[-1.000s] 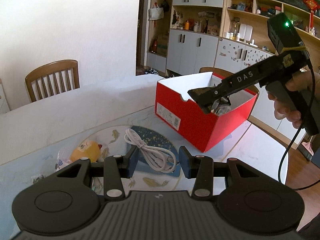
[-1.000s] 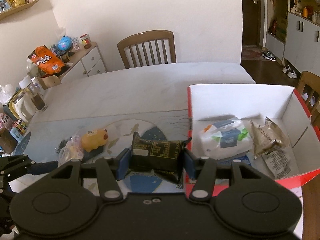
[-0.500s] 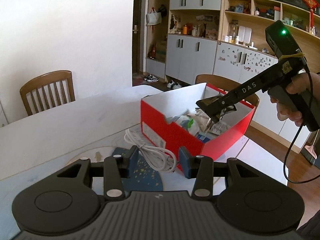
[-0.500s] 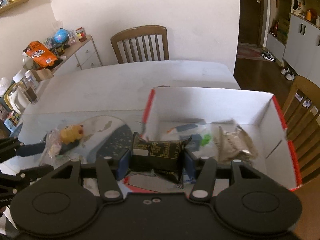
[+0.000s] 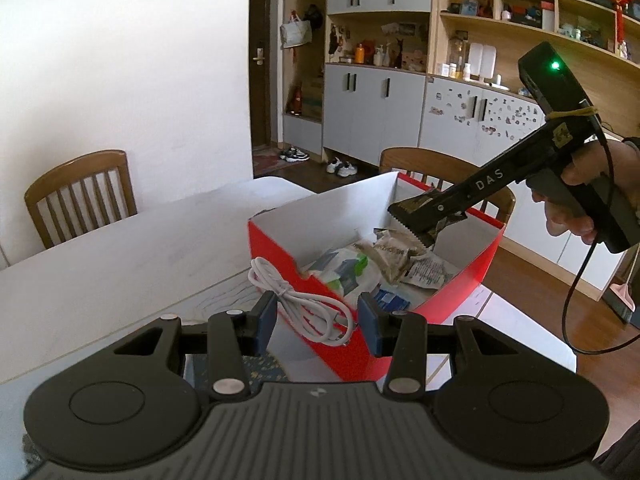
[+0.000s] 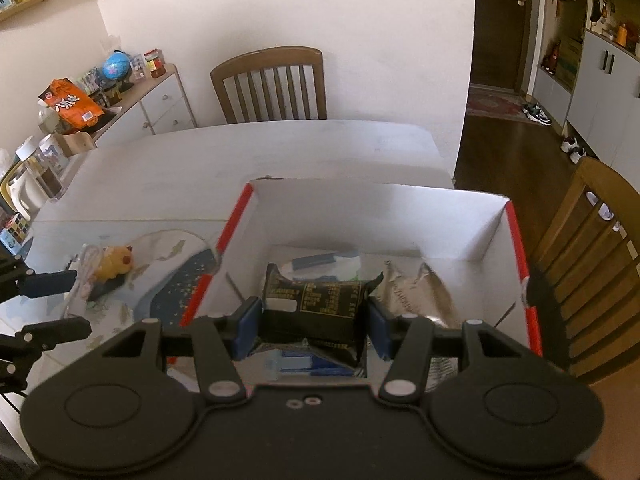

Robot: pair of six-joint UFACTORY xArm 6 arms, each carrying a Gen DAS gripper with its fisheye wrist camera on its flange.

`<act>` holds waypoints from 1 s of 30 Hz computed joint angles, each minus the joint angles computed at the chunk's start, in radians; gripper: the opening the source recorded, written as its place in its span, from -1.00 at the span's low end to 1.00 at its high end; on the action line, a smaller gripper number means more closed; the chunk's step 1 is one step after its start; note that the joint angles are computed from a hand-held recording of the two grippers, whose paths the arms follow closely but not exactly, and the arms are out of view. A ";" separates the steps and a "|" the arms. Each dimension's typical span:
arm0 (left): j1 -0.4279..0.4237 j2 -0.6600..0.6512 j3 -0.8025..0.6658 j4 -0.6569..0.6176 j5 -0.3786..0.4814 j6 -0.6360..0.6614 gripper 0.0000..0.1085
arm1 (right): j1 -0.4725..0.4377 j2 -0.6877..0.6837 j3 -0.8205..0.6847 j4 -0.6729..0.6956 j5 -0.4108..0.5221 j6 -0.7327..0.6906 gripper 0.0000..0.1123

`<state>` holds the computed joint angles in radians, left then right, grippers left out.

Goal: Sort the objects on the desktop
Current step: 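Carry the black packet and white cable over the red shoebox and lower them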

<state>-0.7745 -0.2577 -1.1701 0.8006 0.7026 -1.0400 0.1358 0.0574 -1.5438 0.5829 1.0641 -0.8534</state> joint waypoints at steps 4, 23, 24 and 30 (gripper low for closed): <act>0.008 0.052 -0.047 -0.026 -0.020 0.041 -0.21 | -0.017 0.040 -0.049 0.001 0.019 -0.014 -0.02; 0.066 0.322 -0.316 -0.326 -0.065 0.403 -0.21 | -0.054 0.227 -0.261 -0.023 0.064 -0.022 -0.02; 0.067 0.344 -0.337 -0.348 -0.058 0.424 -0.21 | -0.052 0.237 -0.270 -0.031 0.068 -0.019 -0.02; 0.084 0.478 -0.487 -0.528 0.026 0.551 -0.21 | -0.045 0.273 -0.281 -0.086 0.078 -0.017 -0.02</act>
<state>-0.6910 0.2200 -1.6573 0.2728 0.7283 -0.4893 0.0905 0.3302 -1.8244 0.4972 1.1424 -0.8703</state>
